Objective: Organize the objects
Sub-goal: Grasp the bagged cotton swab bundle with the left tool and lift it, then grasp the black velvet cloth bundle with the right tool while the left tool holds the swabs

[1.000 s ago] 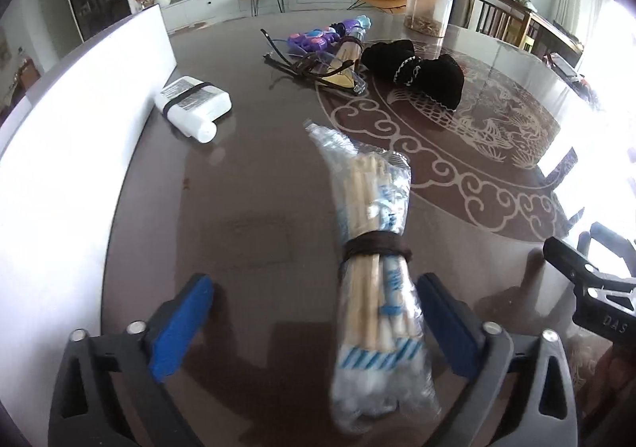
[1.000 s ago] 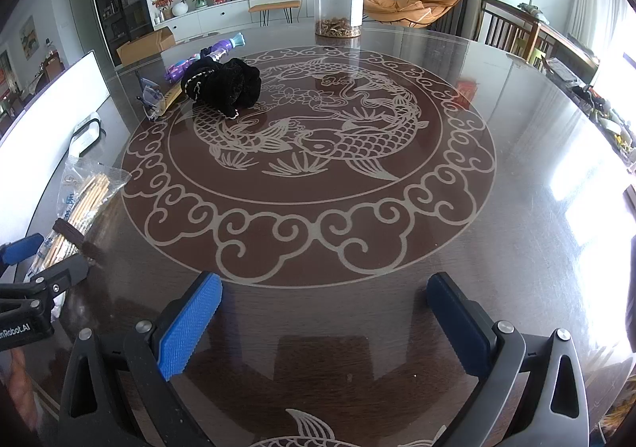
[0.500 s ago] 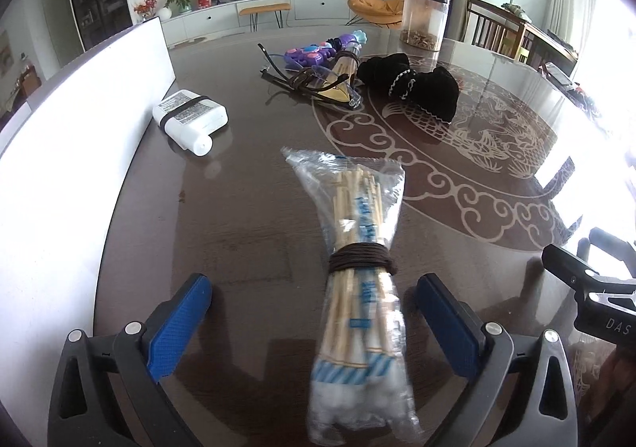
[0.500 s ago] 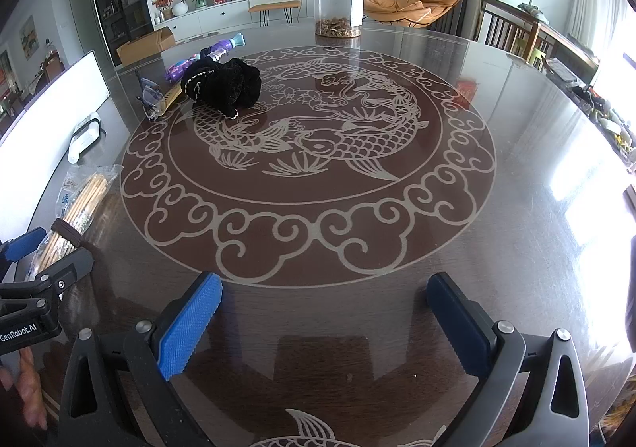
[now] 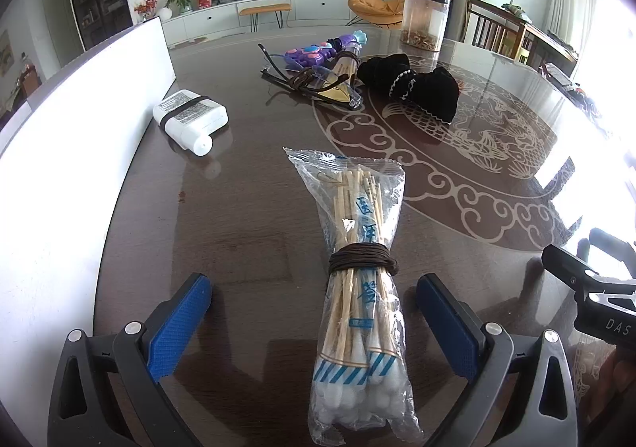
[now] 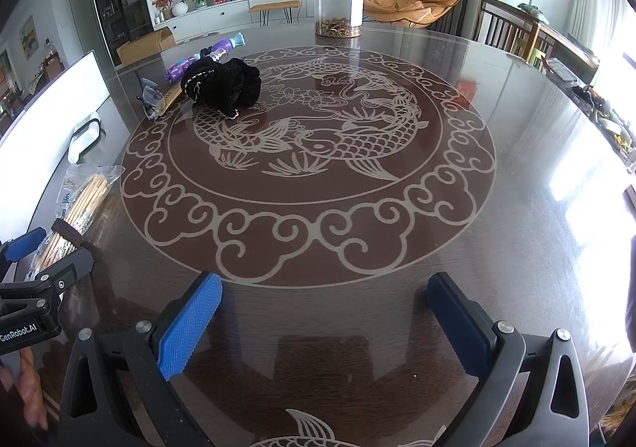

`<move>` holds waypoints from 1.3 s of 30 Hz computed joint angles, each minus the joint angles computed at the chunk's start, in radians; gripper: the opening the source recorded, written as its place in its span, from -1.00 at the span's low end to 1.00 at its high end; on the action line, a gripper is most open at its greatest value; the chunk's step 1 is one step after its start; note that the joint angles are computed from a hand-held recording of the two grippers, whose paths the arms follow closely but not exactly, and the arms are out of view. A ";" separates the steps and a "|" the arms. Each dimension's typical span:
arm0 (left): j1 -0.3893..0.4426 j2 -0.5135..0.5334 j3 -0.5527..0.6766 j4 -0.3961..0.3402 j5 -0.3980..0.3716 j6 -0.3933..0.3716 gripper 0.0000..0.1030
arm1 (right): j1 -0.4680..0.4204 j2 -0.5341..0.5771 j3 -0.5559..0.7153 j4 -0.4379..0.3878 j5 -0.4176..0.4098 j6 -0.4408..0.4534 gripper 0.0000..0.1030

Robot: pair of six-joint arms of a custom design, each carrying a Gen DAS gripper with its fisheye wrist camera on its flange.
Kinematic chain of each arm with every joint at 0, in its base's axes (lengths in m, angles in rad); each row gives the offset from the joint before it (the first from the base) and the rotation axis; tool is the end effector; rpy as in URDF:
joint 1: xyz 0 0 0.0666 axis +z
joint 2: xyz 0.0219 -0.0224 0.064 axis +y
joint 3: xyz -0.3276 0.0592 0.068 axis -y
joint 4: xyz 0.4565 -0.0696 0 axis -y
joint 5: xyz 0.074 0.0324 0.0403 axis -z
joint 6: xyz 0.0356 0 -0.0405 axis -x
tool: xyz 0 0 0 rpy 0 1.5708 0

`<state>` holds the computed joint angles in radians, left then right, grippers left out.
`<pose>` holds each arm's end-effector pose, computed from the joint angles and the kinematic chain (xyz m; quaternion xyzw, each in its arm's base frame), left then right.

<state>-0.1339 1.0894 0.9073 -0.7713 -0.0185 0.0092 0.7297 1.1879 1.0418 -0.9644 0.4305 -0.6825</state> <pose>0.4388 -0.0588 0.2803 0.0566 0.9510 -0.0129 0.3037 0.3540 0.2961 0.2981 0.0263 0.9520 -0.0136 0.3045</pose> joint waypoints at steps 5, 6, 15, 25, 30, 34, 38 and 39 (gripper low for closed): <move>0.000 0.001 0.000 0.002 0.000 0.001 1.00 | 0.000 0.001 -0.001 0.001 0.000 0.000 1.00; 0.000 0.000 -0.001 0.002 0.000 0.001 1.00 | 0.000 0.000 0.000 0.000 0.000 0.000 1.00; 0.003 0.031 0.056 -0.081 0.021 -0.030 1.00 | 0.000 0.000 0.000 0.000 0.000 0.000 1.00; -0.013 -0.051 -0.008 -0.016 -0.008 0.015 -0.45 | -0.017 -0.004 -0.003 0.027 -0.052 0.036 1.00; 0.001 -0.126 -0.073 -0.004 0.003 -0.016 -0.45 | -0.107 0.153 0.201 0.084 -0.184 0.297 0.99; 0.005 -0.152 -0.098 0.007 0.009 -0.023 -0.44 | -0.122 0.396 0.499 0.001 -0.170 0.536 0.99; 0.006 -0.154 -0.100 0.008 0.012 -0.020 -0.45 | -0.122 0.594 0.718 -0.121 -0.150 0.651 0.69; 0.006 -0.155 -0.101 0.008 0.012 -0.019 -0.45 | -0.131 0.621 0.745 -0.153 -0.209 0.646 0.20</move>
